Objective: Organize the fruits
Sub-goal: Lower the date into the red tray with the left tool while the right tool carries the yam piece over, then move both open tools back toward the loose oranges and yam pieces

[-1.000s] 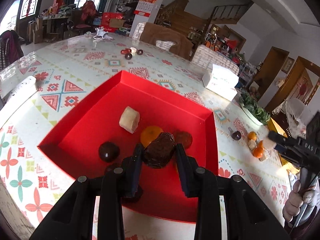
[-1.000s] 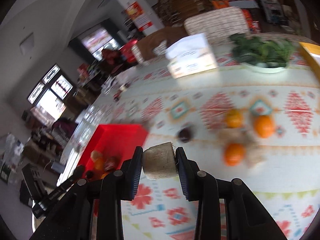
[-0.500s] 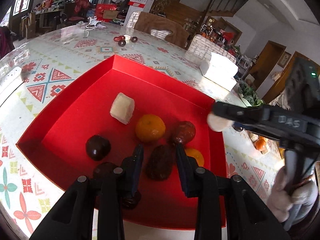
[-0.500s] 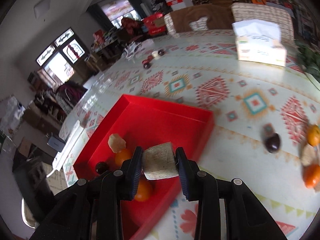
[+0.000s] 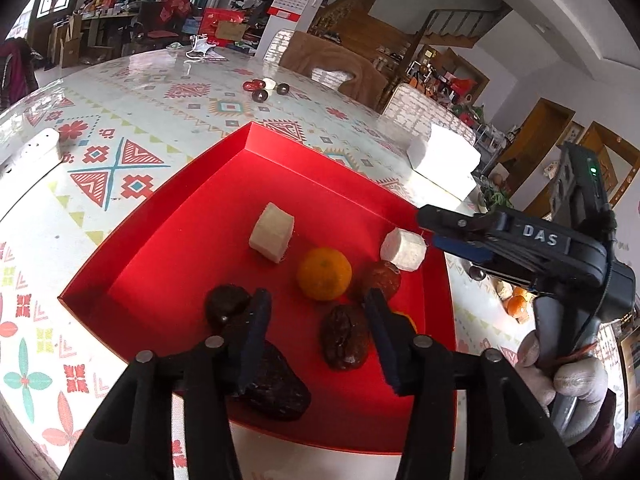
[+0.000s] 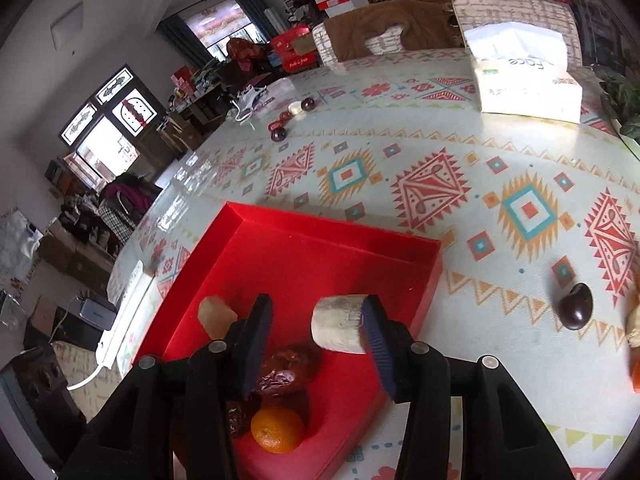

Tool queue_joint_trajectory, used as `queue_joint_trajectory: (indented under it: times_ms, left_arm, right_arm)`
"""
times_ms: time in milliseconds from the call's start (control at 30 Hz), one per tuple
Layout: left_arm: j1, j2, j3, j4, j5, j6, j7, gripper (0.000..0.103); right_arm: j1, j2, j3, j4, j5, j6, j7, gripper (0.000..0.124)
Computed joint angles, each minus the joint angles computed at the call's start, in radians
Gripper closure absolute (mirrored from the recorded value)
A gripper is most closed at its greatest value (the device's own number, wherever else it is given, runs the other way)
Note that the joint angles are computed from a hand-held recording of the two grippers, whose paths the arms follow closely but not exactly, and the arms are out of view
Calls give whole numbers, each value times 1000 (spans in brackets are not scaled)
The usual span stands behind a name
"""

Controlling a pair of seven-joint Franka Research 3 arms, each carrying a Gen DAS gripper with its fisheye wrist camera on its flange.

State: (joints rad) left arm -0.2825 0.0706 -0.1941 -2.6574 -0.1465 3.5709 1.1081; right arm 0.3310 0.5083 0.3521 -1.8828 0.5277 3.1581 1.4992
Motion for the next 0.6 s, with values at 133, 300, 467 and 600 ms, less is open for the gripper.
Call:
queue_joint_trajectory:
  times_ms: [133, 300, 467, 600]
  left_arm:
    - [-9, -3, -3, 2, -22, -10, -6, 42]
    - [-31, -22, -12, 2, -76, -31, 20, 41]
    - [-74, -51, -42, 10, -235, -49, 144, 39]
    - [-84, -67, -73, 18, -260, -61, 162, 36]
  right_arm:
    - [-17, -35, 16, -49, 7, 38, -4, 66]
    - [-61, -77, 55, -120, 3, 77, -2, 65]
    - [-183, -119, 171, -216, -9, 136, 9, 64]
    - [-277, -167, 240, -311, -49, 190, 54, 62]
